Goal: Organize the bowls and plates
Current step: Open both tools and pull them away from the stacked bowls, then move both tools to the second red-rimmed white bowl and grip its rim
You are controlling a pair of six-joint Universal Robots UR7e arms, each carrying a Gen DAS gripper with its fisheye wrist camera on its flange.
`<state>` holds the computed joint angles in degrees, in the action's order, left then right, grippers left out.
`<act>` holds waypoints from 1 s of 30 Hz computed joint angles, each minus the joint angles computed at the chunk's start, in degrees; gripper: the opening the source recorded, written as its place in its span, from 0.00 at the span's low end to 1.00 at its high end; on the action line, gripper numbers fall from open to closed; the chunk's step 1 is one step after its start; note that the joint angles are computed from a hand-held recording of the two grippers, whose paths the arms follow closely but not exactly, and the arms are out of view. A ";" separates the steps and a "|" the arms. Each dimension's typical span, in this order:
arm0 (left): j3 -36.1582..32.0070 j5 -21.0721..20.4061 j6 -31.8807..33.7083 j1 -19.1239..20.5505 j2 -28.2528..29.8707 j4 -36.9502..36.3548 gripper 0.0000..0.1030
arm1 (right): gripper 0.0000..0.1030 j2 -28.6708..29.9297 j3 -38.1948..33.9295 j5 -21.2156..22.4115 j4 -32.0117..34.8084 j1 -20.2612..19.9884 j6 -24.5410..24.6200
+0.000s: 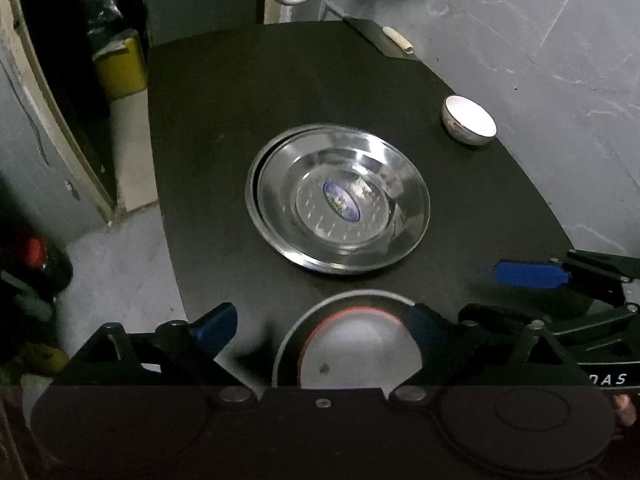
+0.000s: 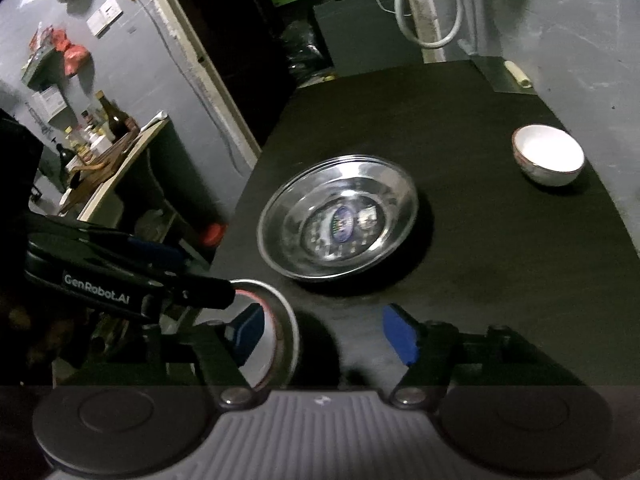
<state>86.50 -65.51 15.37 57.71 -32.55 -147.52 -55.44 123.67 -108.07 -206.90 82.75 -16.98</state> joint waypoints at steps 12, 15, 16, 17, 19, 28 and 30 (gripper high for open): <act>-7.89 0.98 -0.08 -1.66 6.61 2.81 0.97 | 0.99 -2.83 0.02 2.30 0.89 -4.83 0.58; -11.27 0.75 -0.05 -1.98 9.03 4.32 0.98 | 1.00 -3.22 -0.67 2.19 0.62 -6.24 1.41; -12.39 0.66 0.02 -2.10 9.85 4.64 0.99 | 1.00 -3.28 -0.98 2.07 0.36 -6.69 1.73; -13.90 0.57 0.21 -2.22 10.95 4.87 0.99 | 1.00 -3.31 -1.40 1.95 0.11 -7.18 2.15; -16.69 0.33 0.72 -2.46 13.08 4.97 0.99 | 1.00 -3.23 -2.15 1.70 -0.64 -8.05 2.88; -36.86 -2.31 3.66 -3.76 26.26 9.25 0.99 | 1.00 -0.54 -7.80 -3.08 -5.32 -10.21 4.92; -42.46 -3.25 4.77 -4.09 29.72 11.16 0.99 | 1.00 0.36 -9.23 -4.82 -6.09 -10.38 5.19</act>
